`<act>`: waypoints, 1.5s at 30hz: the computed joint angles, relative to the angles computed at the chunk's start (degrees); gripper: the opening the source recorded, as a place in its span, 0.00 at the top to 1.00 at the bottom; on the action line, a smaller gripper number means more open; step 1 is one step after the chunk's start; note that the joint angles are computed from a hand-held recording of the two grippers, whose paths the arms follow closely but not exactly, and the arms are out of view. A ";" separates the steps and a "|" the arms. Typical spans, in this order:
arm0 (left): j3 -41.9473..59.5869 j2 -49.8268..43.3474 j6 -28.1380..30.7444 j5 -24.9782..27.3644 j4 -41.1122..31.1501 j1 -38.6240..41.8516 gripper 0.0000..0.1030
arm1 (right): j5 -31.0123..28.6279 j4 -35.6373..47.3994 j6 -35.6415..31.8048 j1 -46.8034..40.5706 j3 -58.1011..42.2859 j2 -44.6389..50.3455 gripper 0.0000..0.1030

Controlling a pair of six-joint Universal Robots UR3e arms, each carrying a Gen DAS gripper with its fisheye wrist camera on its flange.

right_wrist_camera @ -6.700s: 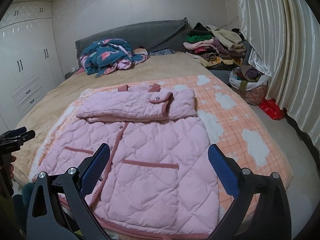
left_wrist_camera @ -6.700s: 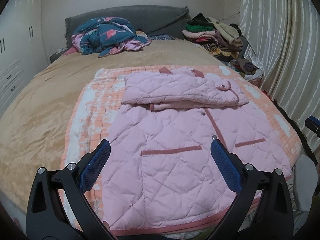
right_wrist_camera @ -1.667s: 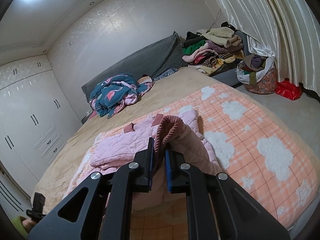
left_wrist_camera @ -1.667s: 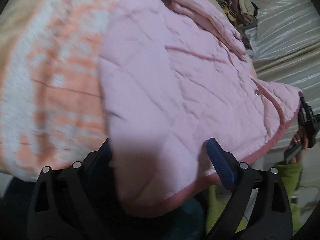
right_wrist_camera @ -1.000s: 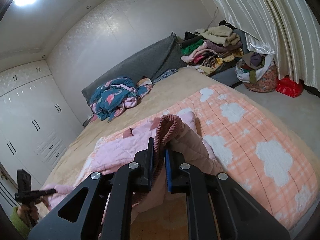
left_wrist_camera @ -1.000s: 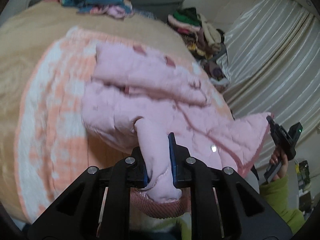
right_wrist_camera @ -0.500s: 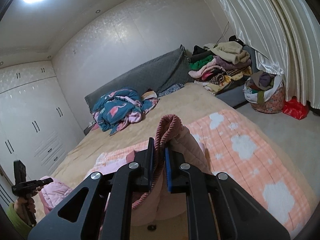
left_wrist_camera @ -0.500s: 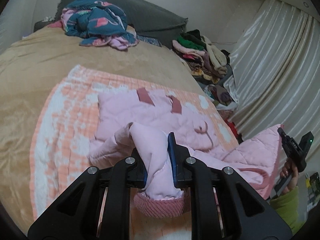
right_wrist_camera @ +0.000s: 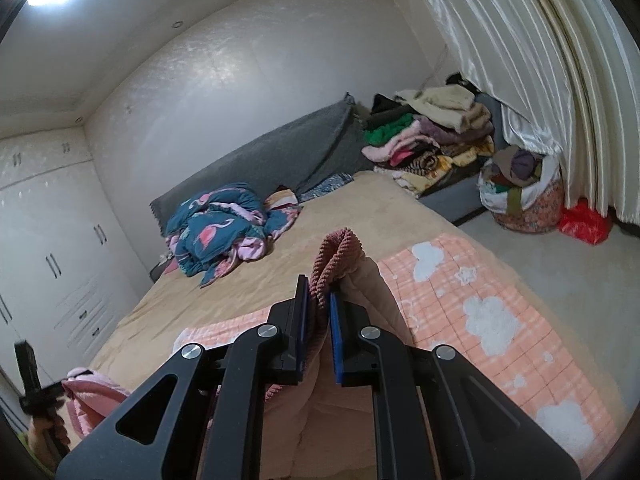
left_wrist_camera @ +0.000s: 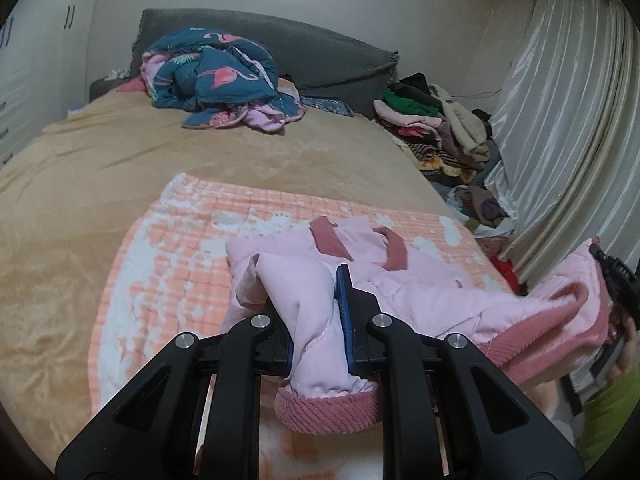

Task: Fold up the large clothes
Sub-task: 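Open the right gripper while the left gripper lays its hem corner down and opens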

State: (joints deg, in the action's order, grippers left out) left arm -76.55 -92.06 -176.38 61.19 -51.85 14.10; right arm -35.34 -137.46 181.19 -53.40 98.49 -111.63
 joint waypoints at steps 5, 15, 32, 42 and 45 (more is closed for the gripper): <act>3.52 -4.50 -0.47 4.32 2.09 -2.89 0.91 | -6.11 -5.74 4.38 5.46 -2.70 8.13 0.91; 7.15 -11.78 -1.69 8.77 5.25 -5.10 0.91 | -11.27 -11.30 7.44 10.34 -6.11 17.77 0.90; 9.11 -18.68 -1.62 12.34 8.55 -7.07 0.91 | -7.87 -19.33 9.69 9.54 -1.10 20.70 0.44; 9.26 -19.26 -0.71 13.73 9.15 -8.37 0.90 | -4.48 -18.04 -11.35 3.30 31.78 -3.52 0.35; 9.18 -19.26 -1.27 14.16 9.30 -8.56 0.89 | -8.09 -18.26 -14.99 4.61 36.69 -7.16 0.32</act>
State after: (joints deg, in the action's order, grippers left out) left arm -67.38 -111.32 -177.65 75.35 -42.55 5.54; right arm -43.43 -155.71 166.21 -48.79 135.18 -118.79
